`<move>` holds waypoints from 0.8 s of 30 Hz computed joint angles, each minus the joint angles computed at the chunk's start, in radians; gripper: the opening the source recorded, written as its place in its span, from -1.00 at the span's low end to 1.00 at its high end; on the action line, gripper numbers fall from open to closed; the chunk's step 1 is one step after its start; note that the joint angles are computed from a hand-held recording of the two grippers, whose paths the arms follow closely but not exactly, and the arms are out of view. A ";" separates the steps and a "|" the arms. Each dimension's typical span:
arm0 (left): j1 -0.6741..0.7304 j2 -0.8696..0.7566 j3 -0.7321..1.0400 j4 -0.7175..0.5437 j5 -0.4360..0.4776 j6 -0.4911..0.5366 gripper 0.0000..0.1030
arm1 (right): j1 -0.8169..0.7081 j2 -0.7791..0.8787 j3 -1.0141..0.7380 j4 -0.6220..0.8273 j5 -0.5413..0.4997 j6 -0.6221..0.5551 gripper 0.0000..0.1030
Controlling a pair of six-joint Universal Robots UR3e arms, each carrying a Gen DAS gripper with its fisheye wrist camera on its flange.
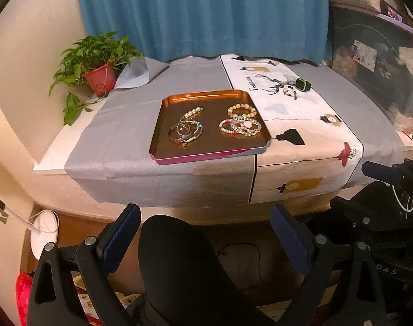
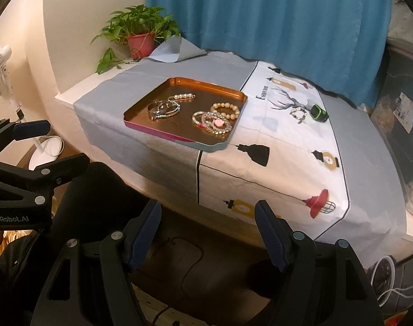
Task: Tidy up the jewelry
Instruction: 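Withdraw both open tools from the tray toward the printed runner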
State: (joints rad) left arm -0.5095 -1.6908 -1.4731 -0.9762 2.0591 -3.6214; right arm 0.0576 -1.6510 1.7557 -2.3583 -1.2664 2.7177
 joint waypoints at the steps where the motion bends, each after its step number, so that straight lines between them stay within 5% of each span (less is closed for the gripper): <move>1: -0.011 -0.002 0.006 -0.005 0.009 -0.004 0.84 | -0.004 -0.010 0.007 0.002 0.002 -0.002 0.40; 14: -0.071 -0.015 0.049 -0.043 0.064 -0.034 0.84 | -0.055 -0.116 0.085 0.019 0.043 -0.034 0.41; 24: -0.059 -0.084 0.136 -0.061 0.024 -0.005 0.84 | -0.133 -0.115 0.087 0.027 0.065 -0.051 0.41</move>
State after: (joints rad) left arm -0.5687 -1.7752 -1.3368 -1.0372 2.0827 -3.6265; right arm -0.0755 -1.7657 1.8422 -2.3318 -1.2015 2.6670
